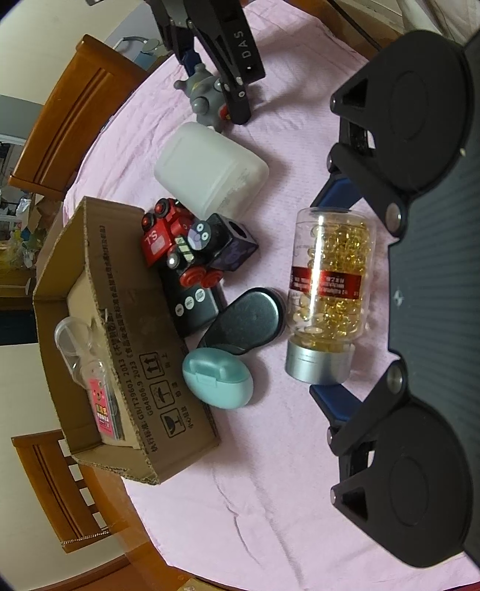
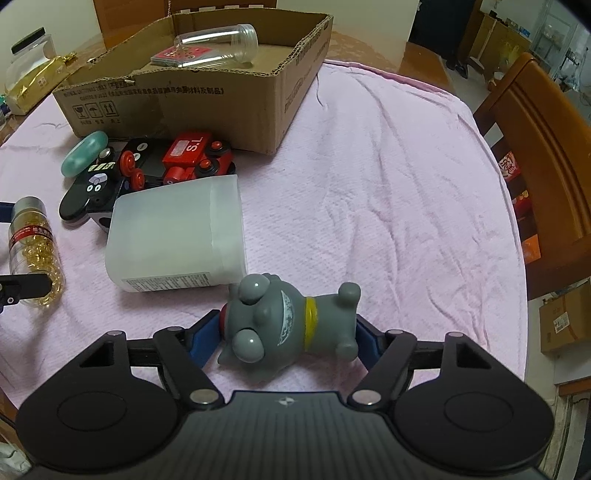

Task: Organize rigid objects
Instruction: 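Grasp the gold-capsule bottle with the left tool while the right tool grasps the grey toy, then lower the capsule bottle and grey toy into the box and open both tools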

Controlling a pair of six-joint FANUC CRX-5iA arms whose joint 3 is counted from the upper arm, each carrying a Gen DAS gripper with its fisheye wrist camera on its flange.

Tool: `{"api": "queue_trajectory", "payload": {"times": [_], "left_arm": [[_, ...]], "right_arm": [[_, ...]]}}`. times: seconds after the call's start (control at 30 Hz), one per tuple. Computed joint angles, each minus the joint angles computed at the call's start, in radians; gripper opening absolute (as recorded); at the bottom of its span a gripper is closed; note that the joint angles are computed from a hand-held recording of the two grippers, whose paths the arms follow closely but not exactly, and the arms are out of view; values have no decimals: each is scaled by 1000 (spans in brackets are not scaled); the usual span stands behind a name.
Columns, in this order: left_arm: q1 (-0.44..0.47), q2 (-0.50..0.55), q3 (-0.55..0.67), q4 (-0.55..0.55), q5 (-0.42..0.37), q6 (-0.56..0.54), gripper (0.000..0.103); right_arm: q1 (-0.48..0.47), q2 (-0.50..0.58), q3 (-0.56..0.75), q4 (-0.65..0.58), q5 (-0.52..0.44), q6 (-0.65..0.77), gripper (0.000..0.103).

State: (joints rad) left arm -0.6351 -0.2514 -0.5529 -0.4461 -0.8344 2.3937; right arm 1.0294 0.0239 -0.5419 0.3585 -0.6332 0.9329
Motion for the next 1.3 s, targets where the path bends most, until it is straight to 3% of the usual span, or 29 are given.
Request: {"api": "queue_trajectory", "payload": {"times": [0.3,0.73,0.97,1.3], "left_arm": [[76,-47,-18,115,-26,-124,92],[167,-151,49,191,-120,-387,93],[252,-143,113,181,-80,-474,93],[353,-19,178,149,9,-502,93]], "right_arm": [[-3,-28,27,-34,-45,81,76],[-31,-73,188,-206,-145,426,76],[-38,-43,277,-241,-100,535,76],[-59,33,384,-273,-60,602,76]]}}
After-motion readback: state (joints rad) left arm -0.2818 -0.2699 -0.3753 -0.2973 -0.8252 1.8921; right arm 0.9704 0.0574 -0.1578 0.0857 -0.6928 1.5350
